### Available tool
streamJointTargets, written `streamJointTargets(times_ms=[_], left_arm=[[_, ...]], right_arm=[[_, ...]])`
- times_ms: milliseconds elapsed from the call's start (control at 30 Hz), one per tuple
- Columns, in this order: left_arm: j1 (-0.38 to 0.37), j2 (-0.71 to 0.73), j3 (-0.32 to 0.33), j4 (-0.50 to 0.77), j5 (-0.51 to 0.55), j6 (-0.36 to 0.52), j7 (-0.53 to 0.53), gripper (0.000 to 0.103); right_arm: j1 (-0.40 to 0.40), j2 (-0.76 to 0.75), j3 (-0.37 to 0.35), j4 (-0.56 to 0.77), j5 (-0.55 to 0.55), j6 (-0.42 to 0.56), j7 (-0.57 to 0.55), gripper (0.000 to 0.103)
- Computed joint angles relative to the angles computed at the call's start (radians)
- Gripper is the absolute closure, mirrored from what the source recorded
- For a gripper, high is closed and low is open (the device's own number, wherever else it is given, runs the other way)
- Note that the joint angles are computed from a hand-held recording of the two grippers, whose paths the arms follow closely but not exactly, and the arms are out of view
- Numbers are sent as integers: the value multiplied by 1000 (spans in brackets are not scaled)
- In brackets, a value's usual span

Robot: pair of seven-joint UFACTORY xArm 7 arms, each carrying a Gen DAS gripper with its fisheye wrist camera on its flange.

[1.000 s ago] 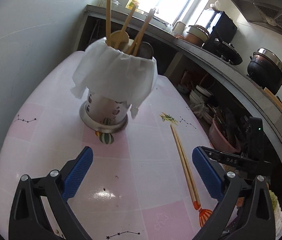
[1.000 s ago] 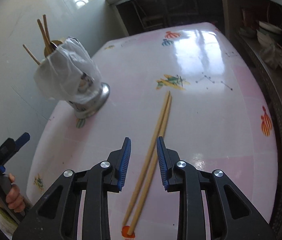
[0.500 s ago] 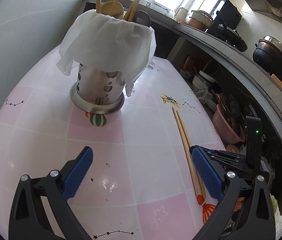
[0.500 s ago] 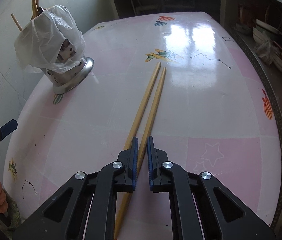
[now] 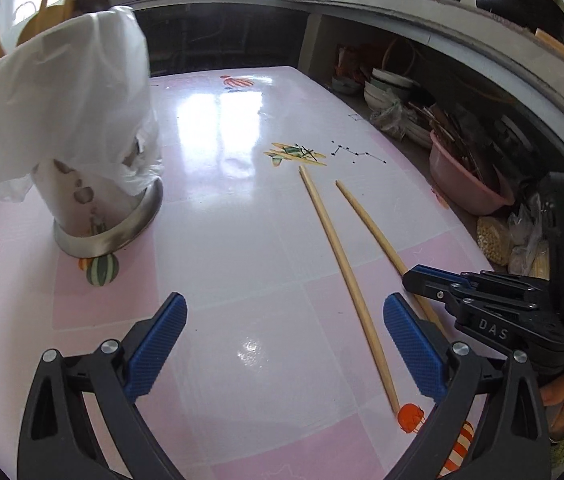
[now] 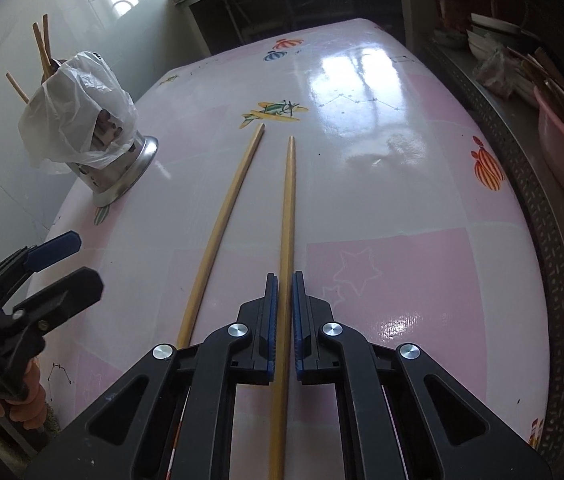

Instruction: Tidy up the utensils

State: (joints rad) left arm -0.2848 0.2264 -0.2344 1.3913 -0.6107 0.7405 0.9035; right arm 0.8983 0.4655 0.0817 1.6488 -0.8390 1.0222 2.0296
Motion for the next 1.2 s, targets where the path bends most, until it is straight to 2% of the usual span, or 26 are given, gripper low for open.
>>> streamJointTargets(times_ms=[167,367,500,633,800,1000,1200], left_arm=[[-45,23,-13,-6,84,-45,-24,28],[-86,4,-29,-74,167,-157,-5,36],[-102,4,-29,-93,216,-190,-28,54],[-91,-11,-46,-125,191,-231,19,65],[-89,-19,-42,-138,187,-237,31,94],[-85,-30,-10,-147,237,-244,-50,97],[-40,-62,33,-169,281,-214,-127,97]], right_arm=[[-3,-19,-1,-33,-23,-33,34,98],[-20,-64,0,-118,-73,-124,131,98],[-33,-86,8,-160,-116,-171,198,98],[-42,-83,22,-154,-115,-165,194,98],[-44,-87,26,-158,-112,-173,198,98],[-39,-64,29,-123,-92,-167,165,98],[-27,-8,18,-46,-57,-199,96,98]])
